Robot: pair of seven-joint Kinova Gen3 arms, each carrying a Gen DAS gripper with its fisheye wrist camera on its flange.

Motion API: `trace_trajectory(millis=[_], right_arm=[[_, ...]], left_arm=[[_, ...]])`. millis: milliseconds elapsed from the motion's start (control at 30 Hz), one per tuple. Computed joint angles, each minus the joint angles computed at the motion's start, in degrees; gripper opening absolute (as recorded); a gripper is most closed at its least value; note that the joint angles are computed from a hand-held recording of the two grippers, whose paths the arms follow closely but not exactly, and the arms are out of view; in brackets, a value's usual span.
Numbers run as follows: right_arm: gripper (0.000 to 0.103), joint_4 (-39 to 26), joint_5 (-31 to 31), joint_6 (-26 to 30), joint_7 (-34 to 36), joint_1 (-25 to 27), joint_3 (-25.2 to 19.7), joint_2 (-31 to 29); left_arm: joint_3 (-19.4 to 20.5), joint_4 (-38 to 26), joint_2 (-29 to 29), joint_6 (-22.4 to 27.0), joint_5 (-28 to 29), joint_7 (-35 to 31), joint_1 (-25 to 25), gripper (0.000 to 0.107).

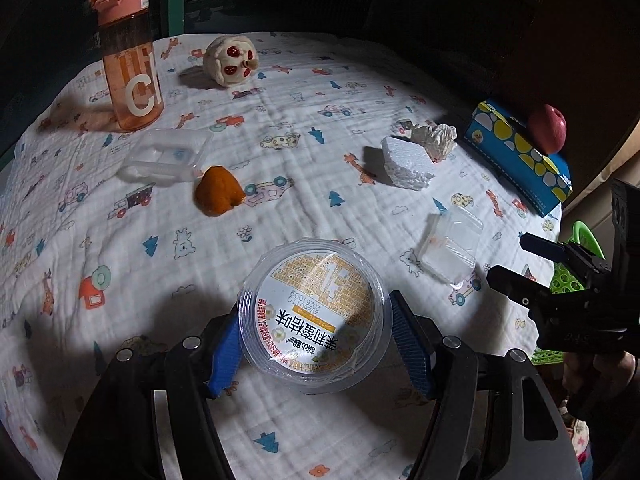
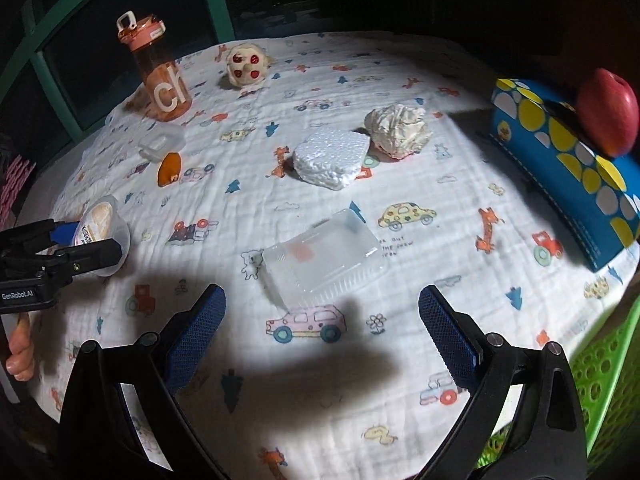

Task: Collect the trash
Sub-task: 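Grasp the clear rectangular container with the right tool while the left tool holds the labeled tub, then carry both containers over the wastebasket and release them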

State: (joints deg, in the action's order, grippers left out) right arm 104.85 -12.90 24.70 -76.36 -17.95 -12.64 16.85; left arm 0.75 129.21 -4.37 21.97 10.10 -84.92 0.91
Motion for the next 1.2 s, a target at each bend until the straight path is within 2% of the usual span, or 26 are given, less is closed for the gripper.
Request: trace_trajectory(millis=[333,500,633,867,1200], right_arm=[[0.095,-6.5,5.6,3.3,3.6,-2.6,1.1,6.3],[0.094,-8.2,5.7,4.2,4.8,-2.3,0.6,8.0],[0.083,-8.7,6.1,5.0,4.4,-3.2,1.2,8.6],[0.080,-6.6,5.3,3.1,3.6,-2.5,0.7,6.8],[0.080,-0.7,1.6,1.0,1.9,0.8,0.8,-0.5]], left_arm=[[-0.9,-0.4,1.9,0.1,3.4,-3.2,-0.7,0.065],[-0.5,-0.8,2.4,0.2,3.6,-3.4,-1.0,0.065],[-0.3,-0.9,2.4,0.4,3.3,-3.1,-1.1,0.065],[-0.2,-1.1,2.3,0.6,3.3,-2.9,-1.0,0.065],[2.4,-3.0,1.5,0.8,-0.9,2.7,1.7,0.065]])
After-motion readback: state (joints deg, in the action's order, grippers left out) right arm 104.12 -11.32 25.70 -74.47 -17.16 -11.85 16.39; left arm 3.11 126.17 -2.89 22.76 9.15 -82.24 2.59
